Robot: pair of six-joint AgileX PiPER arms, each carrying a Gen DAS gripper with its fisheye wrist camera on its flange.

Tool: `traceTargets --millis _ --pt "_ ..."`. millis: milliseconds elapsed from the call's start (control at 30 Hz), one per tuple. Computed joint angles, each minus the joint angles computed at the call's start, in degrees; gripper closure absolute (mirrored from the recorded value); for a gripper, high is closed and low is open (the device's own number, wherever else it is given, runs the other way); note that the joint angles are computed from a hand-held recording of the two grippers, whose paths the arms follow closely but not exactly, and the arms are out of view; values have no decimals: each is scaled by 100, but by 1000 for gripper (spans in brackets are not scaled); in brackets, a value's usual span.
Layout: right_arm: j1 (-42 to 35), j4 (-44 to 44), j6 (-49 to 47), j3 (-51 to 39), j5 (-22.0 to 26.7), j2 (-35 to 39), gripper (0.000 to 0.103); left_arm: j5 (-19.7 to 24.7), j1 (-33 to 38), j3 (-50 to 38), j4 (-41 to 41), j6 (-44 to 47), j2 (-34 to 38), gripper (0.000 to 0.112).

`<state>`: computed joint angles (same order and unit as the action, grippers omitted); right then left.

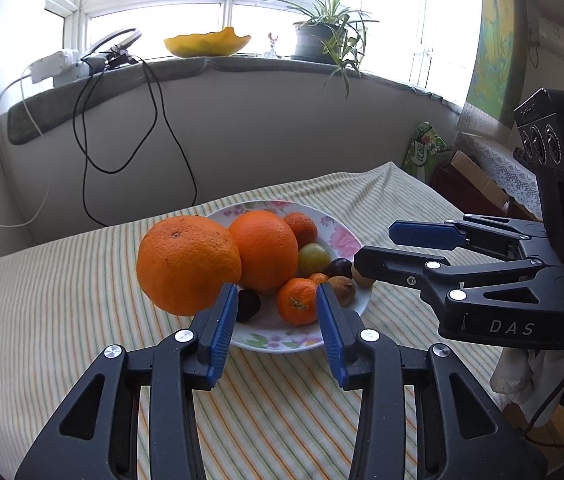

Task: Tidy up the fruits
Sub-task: 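Lower both fruits onto the plate and open both tools, then withdraw both open tools from the plate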

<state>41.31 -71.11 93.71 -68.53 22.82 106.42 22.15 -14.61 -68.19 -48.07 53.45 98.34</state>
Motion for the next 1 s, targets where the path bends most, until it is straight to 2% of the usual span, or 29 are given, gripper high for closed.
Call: traceTargets --millis 67,100,167,267,333,433,500,533,567,600,800,1000 --pt "35 -89 105 66 36 -49 48 -1 20 83 -72 38 -84 69" --pt "60 -181 225 121 62 -88 48 -20 25 132 -87 24 -131 63" --pt "117 -317 417 215 119 -162 41 -59 20 199 2 -116 -215 60" --pt "249 -520 687 342 280 -260 40 -88 37 316 46 -306 -347 55" --pt "325 -612 842 429 359 -326 40 -137 53 428 0 -387 -453 46" --pt "432 -639 951 512 520 -378 40 -282 16 585 203 -716 -597 41" --pt "504 -613 987 549 646 -394 34 -408 -34 671 495 -1066 -675 40" --pt "539 -678 1094 595 700 -410 22 -465 -61 704 716 -1334 -710 37" --pt "581 -808 1272 661 765 -436 15 -518 -95 726 1039 -1705 -739 35" --pt "625 -898 1410 711 846 -458 15 -575 -134 741 1361 -2068 -759 32" --pt "717 -821 1417 760 1119 -515 15 -821 -271 874 2623 -3462 -852 32" --pt "698 -834 1514 816 1102 -519 14 -851 -316 914 3004 -3846 -910 32"
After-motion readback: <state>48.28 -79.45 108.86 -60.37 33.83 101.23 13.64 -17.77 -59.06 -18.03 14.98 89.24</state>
